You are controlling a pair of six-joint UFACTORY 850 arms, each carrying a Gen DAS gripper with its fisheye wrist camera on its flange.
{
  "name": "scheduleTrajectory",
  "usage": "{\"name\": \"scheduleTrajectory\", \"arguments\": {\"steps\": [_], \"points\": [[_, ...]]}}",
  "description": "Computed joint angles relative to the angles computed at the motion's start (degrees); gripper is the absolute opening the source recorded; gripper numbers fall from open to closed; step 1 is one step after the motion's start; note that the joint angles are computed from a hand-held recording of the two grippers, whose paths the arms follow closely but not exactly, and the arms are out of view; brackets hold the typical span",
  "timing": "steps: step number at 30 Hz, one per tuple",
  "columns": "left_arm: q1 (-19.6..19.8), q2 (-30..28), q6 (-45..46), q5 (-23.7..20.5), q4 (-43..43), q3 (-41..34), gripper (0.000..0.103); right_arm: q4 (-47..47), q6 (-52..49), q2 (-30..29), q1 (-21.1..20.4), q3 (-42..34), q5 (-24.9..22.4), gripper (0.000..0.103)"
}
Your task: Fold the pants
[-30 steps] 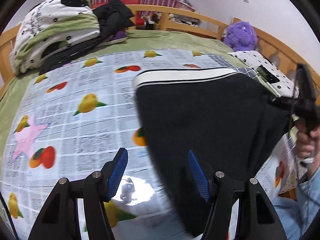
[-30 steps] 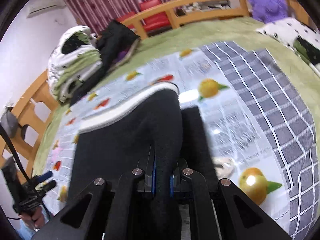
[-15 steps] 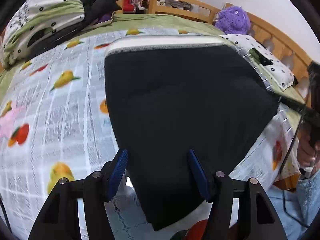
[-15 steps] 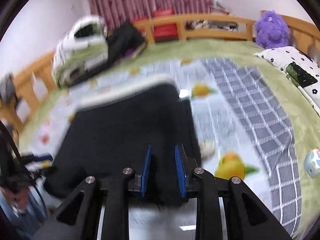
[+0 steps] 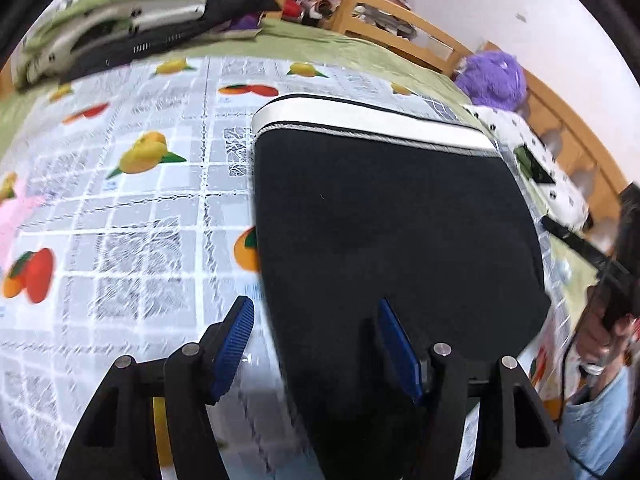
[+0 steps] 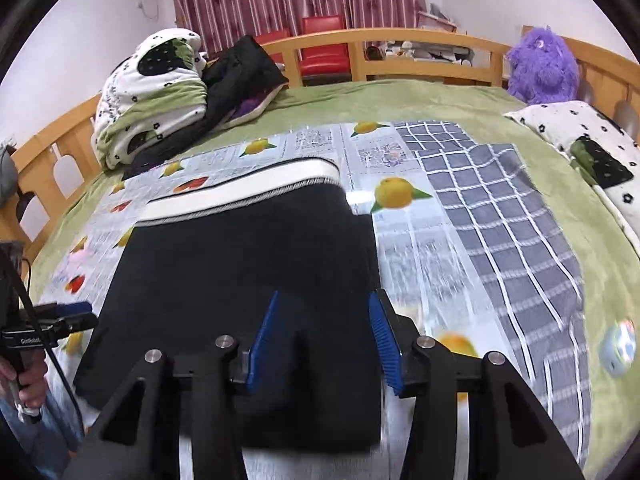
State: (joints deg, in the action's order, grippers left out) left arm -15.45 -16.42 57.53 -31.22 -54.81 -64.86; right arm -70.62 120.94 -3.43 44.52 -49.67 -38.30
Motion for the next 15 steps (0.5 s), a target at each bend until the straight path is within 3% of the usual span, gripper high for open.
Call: {"name": "scheduleTrajectory", "arguments": {"steps": [3,6,12,15], "points": [[-0.43,-3.62,-4.72,1.09,2.99,-3.22,0.063,4.38,-7.04,-3.06,-4.52,-2.41,4.95,0.046],[0.20,-7.03,-2.81,-2.11,0.09,-5.58,0.063,5.30,-8.98,-5.50,-6.81,-3.27,8.09,0.048],[0.76,-8.64,6.09,-2.98,-9.72,-5.37,0.063,7.53,-13.78,-8.78,-7.49,-5.39,7.17,0.053],[0.69,-9.65,8.50,-4.34,-11.50,-6.21,0.063,5.63,-11.25,-8.21,-8.67,-4.19,10.19,0.053]]}}
